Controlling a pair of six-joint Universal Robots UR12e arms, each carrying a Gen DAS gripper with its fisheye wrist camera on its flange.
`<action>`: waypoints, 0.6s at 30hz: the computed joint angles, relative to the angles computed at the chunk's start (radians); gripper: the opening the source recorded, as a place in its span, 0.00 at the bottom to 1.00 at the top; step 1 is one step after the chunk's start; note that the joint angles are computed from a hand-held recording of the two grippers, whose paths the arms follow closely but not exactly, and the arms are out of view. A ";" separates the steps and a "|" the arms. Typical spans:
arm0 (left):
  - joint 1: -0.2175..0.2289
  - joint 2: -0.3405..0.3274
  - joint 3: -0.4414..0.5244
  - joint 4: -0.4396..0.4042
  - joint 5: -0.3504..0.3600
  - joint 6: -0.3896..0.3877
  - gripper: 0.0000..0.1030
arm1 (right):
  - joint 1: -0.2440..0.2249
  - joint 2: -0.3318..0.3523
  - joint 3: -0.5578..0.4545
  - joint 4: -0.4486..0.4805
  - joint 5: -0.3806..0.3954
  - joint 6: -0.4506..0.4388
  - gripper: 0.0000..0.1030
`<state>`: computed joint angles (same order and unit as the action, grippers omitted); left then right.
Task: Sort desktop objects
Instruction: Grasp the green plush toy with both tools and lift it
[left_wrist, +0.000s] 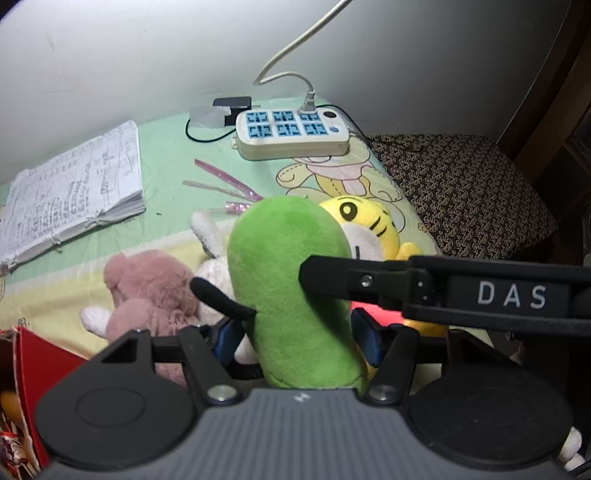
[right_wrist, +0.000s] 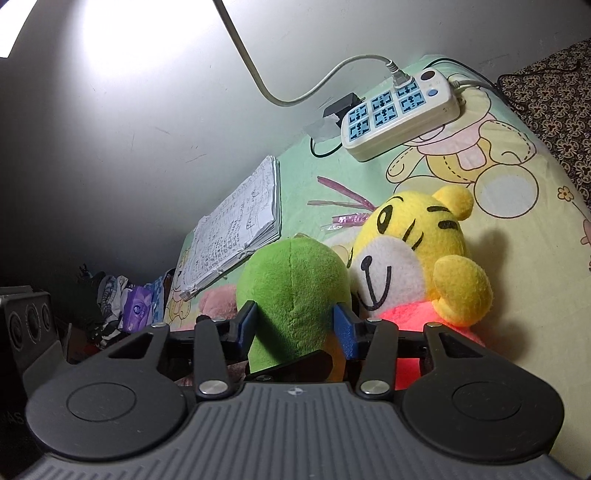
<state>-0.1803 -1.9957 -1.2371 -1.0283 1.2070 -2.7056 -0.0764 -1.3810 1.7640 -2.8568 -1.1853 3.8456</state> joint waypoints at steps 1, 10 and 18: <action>0.004 0.013 -0.015 0.019 -0.008 -0.001 0.61 | 0.000 -0.005 0.003 -0.005 -0.001 0.001 0.47; 0.068 0.118 -0.128 0.216 -0.080 -0.001 0.61 | 0.032 -0.051 0.013 -0.104 -0.027 -0.027 0.47; 0.176 0.154 -0.161 0.244 -0.119 -0.010 0.61 | 0.134 -0.016 -0.066 -0.128 -0.108 -0.093 0.47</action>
<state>-0.0040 -1.8413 -1.3978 -0.7838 1.0877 -2.7159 0.0571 -1.3969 1.6979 -2.9851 -1.2936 3.7531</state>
